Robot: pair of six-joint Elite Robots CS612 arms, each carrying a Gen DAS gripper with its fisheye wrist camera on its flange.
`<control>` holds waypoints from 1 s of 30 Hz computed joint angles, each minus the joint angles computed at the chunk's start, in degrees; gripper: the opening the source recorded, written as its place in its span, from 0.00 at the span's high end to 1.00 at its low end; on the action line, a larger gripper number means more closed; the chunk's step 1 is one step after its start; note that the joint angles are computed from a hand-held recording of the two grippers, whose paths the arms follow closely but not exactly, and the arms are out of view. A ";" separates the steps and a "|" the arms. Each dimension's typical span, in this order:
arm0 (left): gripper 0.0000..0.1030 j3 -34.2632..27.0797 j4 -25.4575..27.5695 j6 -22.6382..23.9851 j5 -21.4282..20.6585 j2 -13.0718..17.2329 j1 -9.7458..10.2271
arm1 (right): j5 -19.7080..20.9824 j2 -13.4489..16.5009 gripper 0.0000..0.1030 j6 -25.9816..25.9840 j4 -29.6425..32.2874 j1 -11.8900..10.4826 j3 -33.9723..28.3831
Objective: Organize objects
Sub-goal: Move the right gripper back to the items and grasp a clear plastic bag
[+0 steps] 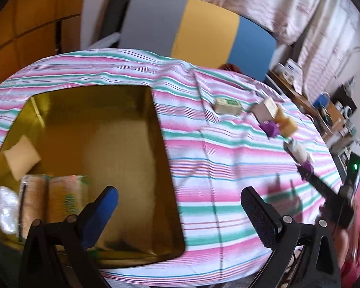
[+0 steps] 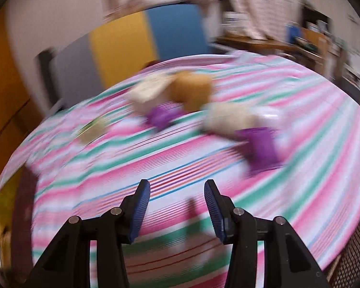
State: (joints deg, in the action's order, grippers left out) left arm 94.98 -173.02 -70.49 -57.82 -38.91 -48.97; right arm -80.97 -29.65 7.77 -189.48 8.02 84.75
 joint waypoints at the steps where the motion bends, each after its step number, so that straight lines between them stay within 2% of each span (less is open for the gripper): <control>1: 0.00 -0.39 0.09 0.34 -0.37 0.22 -0.09 | -0.35 0.08 0.54 1.22 -0.16 -0.66 -0.23; 4: 0.00 -2.00 0.41 1.77 -1.87 1.08 -0.13 | -1.47 0.75 0.52 2.24 0.85 -2.46 -2.10; 10: 0.00 -4.69 1.63 3.70 -4.37 2.29 -0.28 | -0.99 2.71 0.53 -3.03 6.48 -3.89 -6.73; 14: 0.00 -6.26 3.24 5.85 -4.08 2.71 -0.69 | 3.47 2.86 0.52 -4.63 6.42 -4.02 -6.40; 18: 0.00 -7.73 3.97 7.63 -4.74 3.17 -0.76 | 12.79 2.21 0.53 -10.74 6.30 -3.63 -5.00; 20: 0.00 -8.24 4.48 8.39 -4.49 3.29 -0.89 | 14.56 1.63 0.53 -12.54 4.00 -3.53 -3.77; 22: 0.00 -8.77 4.82 9.44 -4.53 3.47 -1.00 | 12.89 1.64 0.53 -10.57 -1.95 -3.76 -2.98; 25: 0.00 -9.31 5.07 9.41 -5.19 3.74 -1.00 | 4.24 2.00 0.48 -6.29 -5.77 -3.88 -3.94; 27: 0.00 -9.75 5.13 9.19 -6.00 4.03 -0.96 | 0.72 2.45 0.44 -4.92 -2.73 -4.33 -5.99; 30: 0.00 -10.57 5.39 9.23 -6.77 4.49 -1.00 | -0.94 3.00 0.44 -0.98 3.79 -4.99 -8.70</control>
State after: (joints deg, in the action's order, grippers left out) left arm 84.40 -167.63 -61.26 -64.60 -34.42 -49.98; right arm -81.91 -26.65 6.79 -185.70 3.03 76.05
